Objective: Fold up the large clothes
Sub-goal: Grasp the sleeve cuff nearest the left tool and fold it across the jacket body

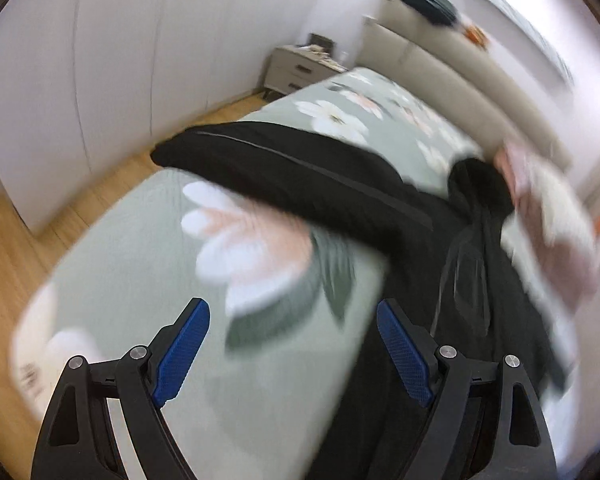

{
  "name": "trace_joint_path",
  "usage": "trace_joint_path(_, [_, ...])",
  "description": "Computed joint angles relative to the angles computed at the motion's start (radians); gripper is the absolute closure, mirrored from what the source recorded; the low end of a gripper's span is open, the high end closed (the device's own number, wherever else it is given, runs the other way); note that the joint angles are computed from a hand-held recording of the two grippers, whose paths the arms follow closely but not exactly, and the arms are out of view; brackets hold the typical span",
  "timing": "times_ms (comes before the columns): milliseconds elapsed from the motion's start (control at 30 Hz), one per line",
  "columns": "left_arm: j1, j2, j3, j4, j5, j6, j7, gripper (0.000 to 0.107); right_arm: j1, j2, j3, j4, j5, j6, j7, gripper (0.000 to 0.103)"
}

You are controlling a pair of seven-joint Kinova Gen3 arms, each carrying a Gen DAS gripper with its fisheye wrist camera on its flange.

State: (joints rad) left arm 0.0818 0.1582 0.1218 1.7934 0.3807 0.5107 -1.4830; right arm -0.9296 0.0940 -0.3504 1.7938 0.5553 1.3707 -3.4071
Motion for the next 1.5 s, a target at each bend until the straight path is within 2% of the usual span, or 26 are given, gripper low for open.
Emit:
trace_joint_path(67, [-0.071,0.093,0.021,-0.064,0.081,-0.015,-0.017,0.021,0.020,-0.001,0.012,0.034,-0.008,-0.062,-0.001,0.000])
trace_joint_path(100, [-0.078,0.136,0.012,-0.100,0.122,-0.006,-0.037,0.021,0.033,-0.002,0.019,0.051,-0.010,-0.095,0.001,0.000])
trace_joint_path(200, [-0.035,0.249,-0.076,-0.201,0.202,-0.006,-0.055,0.021,0.064,-0.003,0.033,0.079,-0.009,-0.157,0.016,0.000])
trace_joint_path(333, [0.003,0.384,-0.130,-0.359,0.126,0.044,0.050,0.022,0.088,0.019,0.049,0.080,0.013,-0.173,0.049,0.000])
trace_joint_path(367, [-0.011,0.420,-0.121,-0.392,0.120,0.057,0.071,0.022,0.089,0.020,0.052,0.082,0.016,-0.176,0.054,0.000])
trace_joint_path(467, [-0.044,0.474,-0.073,-0.416,0.121,-0.002,0.090,0.023,0.092,0.028,0.057,0.085,0.021,-0.186,0.063,0.000])
trace_joint_path(533, [-0.025,0.491,-0.071,-0.437,0.057,-0.042,0.128,0.023,0.096,0.033,0.062,0.086,0.015,-0.192,0.075,0.000])
trace_joint_path(600, [0.021,0.518,-0.111,-0.485,-0.003,-0.042,0.196,0.025,0.096,0.039,0.065,0.089,0.014,-0.198,0.076,0.000])
trace_joint_path(700, [0.135,0.557,-0.232,-0.562,-0.121,-0.013,0.285,0.074,0.099,0.048,0.072,0.093,0.004,-0.214,0.076,0.000])
trace_joint_path(733, [0.152,0.559,-0.243,-0.567,-0.146,-0.020,0.297,0.084,0.101,0.050,0.074,0.095,-0.002,-0.222,0.080,0.000])
trace_joint_path(800, [0.175,0.532,-0.245,-0.532,-0.211,-0.071,0.311,0.090,0.100,0.052,0.077,0.097,-0.005,-0.229,0.081,0.000])
trace_joint_path(967, [0.287,0.423,-0.293,-0.401,-0.354,-0.242,0.326,0.091,0.087,0.043,0.077,0.105,0.006,-0.217,0.051,0.000])
trace_joint_path(1100, [0.438,0.351,-0.344,-0.346,-0.459,-0.352,0.269,0.091,0.082,0.024,0.067,0.117,0.009,-0.212,0.022,0.000])
trace_joint_path(1167, [0.473,0.334,-0.320,-0.342,-0.477,-0.381,0.208,0.091,0.081,0.016,0.060,0.123,0.007,-0.202,0.007,0.000])
trace_joint_path(1300, [0.476,0.339,-0.148,-0.379,-0.526,-0.373,0.045,0.091,0.073,-0.016,0.038,0.157,0.002,-0.193,-0.053,0.000])
trace_joint_path(1367, [0.481,0.371,-0.055,-0.425,-0.537,-0.314,-0.036,0.091,0.076,-0.034,0.028,0.177,-0.005,-0.191,-0.074,0.000])
trace_joint_path(1500, [0.444,0.460,0.130,-0.528,-0.510,-0.152,-0.199,0.080,0.091,-0.070,0.009,0.209,-0.011,-0.163,-0.106,0.000])
